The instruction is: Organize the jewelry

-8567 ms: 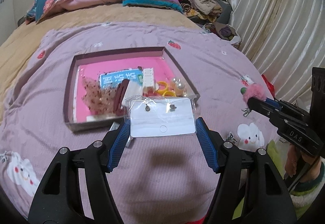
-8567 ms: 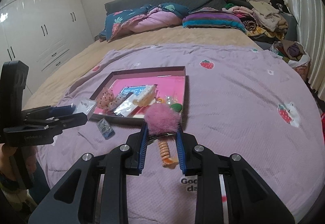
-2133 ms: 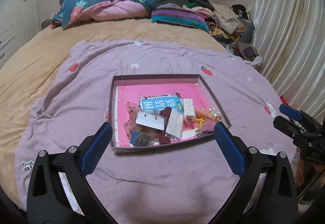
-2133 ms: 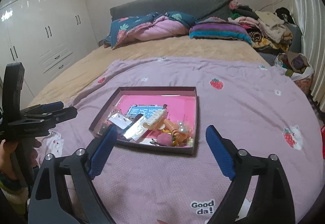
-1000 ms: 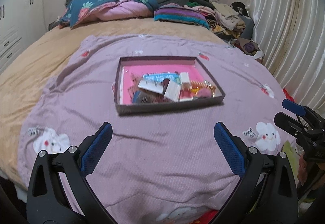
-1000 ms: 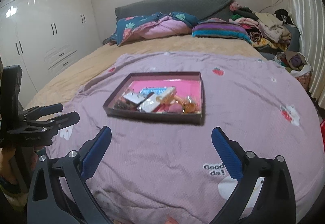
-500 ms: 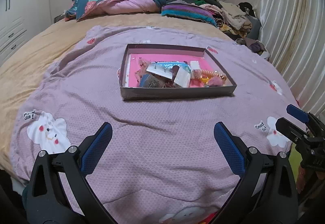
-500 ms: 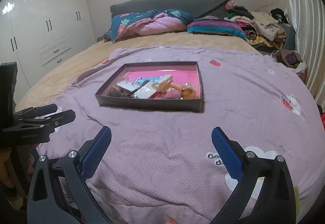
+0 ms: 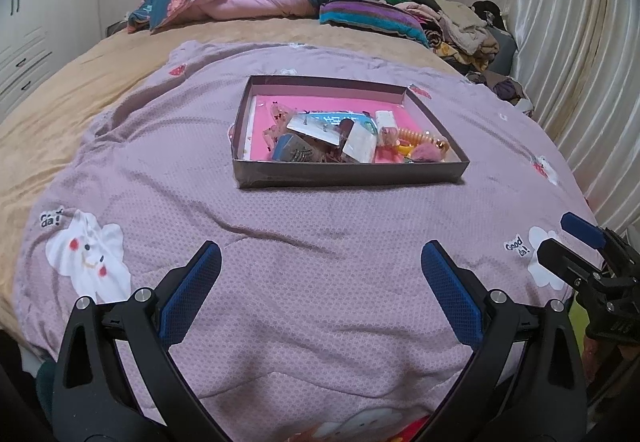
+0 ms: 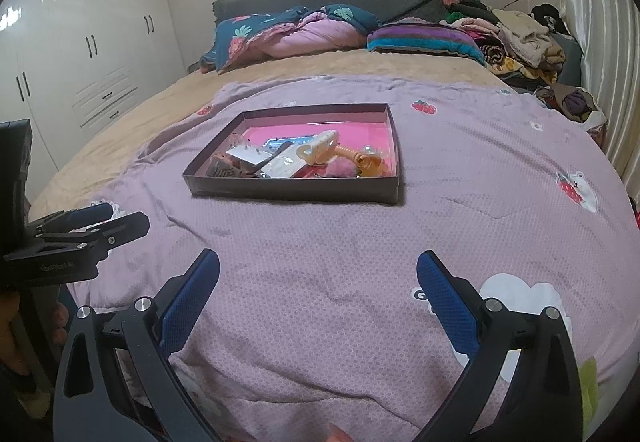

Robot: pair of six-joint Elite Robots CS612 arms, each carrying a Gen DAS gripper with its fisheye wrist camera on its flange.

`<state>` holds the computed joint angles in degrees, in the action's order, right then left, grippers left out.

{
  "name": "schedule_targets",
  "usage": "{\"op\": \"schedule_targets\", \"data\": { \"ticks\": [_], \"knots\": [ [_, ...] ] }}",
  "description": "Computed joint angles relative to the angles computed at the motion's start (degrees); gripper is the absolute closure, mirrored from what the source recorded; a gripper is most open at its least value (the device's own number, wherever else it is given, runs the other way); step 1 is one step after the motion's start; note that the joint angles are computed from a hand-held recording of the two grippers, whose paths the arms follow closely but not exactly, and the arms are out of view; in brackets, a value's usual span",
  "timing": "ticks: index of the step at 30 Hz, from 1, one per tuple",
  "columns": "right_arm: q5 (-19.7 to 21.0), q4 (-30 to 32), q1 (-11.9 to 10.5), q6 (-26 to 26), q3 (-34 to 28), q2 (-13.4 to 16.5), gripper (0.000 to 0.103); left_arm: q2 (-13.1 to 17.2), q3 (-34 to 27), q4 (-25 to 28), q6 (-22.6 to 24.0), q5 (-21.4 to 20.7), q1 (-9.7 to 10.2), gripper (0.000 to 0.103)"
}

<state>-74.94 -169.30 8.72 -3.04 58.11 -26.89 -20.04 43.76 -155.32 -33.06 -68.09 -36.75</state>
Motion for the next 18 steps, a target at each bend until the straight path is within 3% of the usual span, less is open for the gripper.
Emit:
{"op": "schedule_targets", "data": {
  "ticks": [18],
  "knots": [
    [0.0,-0.2,0.0,-0.2,0.3,-0.1,0.004,-0.2,0.3,0.0,-0.4,-0.9,-0.09,0.009]
  ]
}}
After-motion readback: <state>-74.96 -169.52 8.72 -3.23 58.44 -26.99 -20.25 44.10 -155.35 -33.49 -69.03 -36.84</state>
